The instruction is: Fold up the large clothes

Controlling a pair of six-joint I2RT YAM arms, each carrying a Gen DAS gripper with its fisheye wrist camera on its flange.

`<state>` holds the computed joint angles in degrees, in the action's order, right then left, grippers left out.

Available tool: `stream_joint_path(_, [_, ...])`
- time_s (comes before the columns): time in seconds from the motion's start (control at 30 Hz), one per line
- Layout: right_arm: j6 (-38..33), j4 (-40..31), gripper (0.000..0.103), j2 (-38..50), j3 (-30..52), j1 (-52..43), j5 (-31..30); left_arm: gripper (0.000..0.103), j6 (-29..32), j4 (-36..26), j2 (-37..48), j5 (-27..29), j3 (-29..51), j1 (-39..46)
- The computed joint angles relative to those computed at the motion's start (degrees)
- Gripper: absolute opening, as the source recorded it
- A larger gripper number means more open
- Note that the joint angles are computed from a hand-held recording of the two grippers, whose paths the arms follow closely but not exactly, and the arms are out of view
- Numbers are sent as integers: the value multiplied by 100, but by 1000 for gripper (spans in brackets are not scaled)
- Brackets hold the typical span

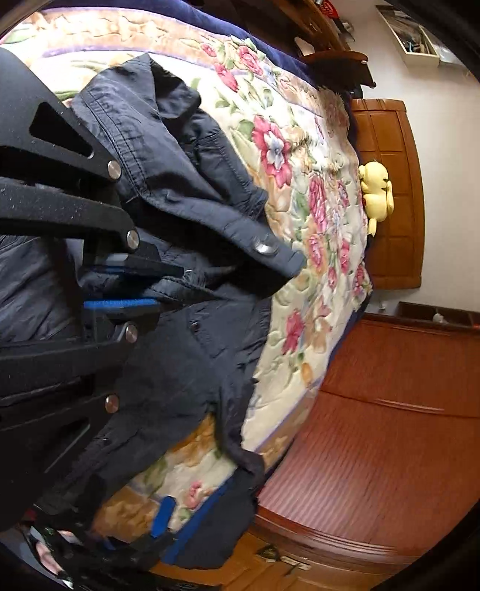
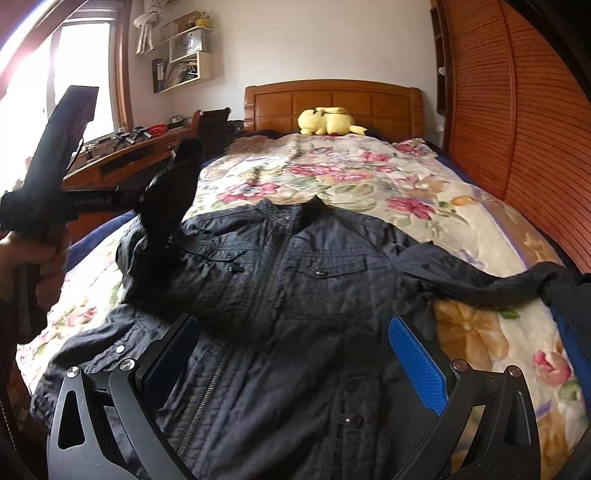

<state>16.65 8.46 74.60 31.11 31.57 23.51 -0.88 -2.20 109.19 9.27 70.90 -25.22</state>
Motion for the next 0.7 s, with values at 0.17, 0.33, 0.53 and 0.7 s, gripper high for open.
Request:
stream_joint_path(0.17, [94, -93, 102, 188, 202, 36, 66, 37, 10, 404, -332, 232, -638, 14])
stream_joint_path(0.33, [39, -7, 102, 664, 497, 44, -34, 67, 74, 745, -852, 103, -1522, 185])
stream_joint_path(0.53, [-205, 155, 102, 1849, 1386, -74, -511, 76, 228, 1064, -1224, 67, -2339, 689])
stream_joint_path(0.7, [-367, -75, 99, 3185, 2651, -126, -1042, 77, 399, 1246, -1411, 18, -2808, 1109])
